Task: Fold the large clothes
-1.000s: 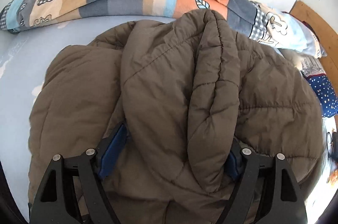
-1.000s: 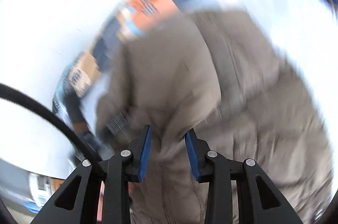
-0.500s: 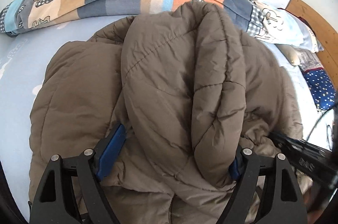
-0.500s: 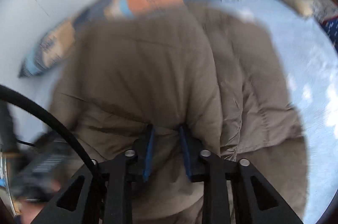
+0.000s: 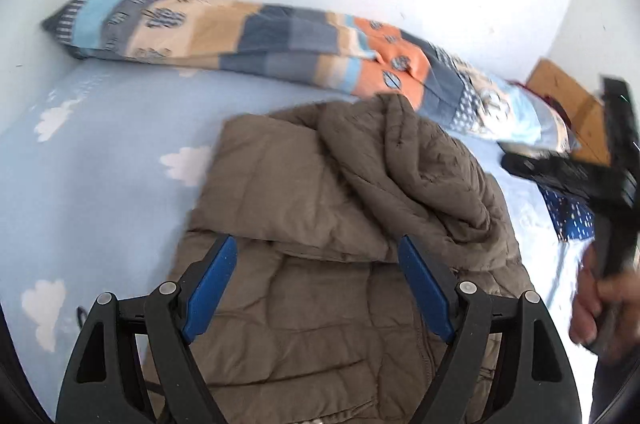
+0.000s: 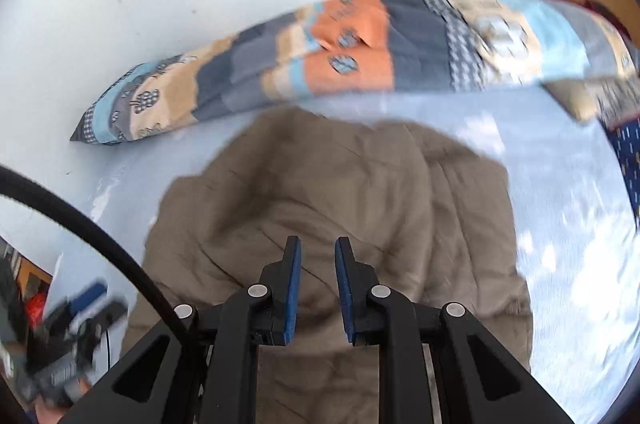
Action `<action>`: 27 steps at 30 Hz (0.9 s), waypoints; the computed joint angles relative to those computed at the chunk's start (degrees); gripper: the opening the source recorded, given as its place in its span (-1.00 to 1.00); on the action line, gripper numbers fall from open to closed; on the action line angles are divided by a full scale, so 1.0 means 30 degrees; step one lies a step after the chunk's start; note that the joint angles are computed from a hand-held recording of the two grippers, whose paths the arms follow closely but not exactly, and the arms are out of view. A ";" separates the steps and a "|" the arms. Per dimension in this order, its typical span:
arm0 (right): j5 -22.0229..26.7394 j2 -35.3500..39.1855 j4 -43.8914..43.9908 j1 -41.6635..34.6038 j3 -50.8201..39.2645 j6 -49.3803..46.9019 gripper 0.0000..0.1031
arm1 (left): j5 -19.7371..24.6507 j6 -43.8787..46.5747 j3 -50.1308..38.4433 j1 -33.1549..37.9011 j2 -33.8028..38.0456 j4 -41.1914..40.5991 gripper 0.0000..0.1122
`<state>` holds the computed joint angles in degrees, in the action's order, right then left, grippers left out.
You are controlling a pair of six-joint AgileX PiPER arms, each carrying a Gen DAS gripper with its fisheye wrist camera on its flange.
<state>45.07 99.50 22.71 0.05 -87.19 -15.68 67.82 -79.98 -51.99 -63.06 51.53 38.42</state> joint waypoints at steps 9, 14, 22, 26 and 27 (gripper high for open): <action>0.0907 0.7491 -0.5791 0.4939 -0.8680 0.7260 -0.64 | -0.2868 0.2819 0.1274 0.4044 -0.0777 -0.1534 0.46; 0.3397 1.1948 -0.8397 0.7006 -1.2736 0.9253 -0.62 | -0.4124 0.4917 0.1531 0.6343 -0.0918 -0.2832 0.46; 0.2349 0.9766 -0.5786 0.6022 -1.0304 0.7556 -0.62 | -0.5016 0.5961 0.1657 0.7427 -0.1178 -0.4044 0.46; 0.0432 0.5094 -0.2197 0.4530 -0.5724 0.4208 -0.60 | -0.5114 0.5383 0.1589 0.6553 -0.0796 -0.3623 0.46; -0.0131 0.3944 -0.2085 0.4237 -0.4542 0.3693 -0.60 | -0.5358 0.5516 0.1645 0.6561 -0.0690 -0.3818 0.46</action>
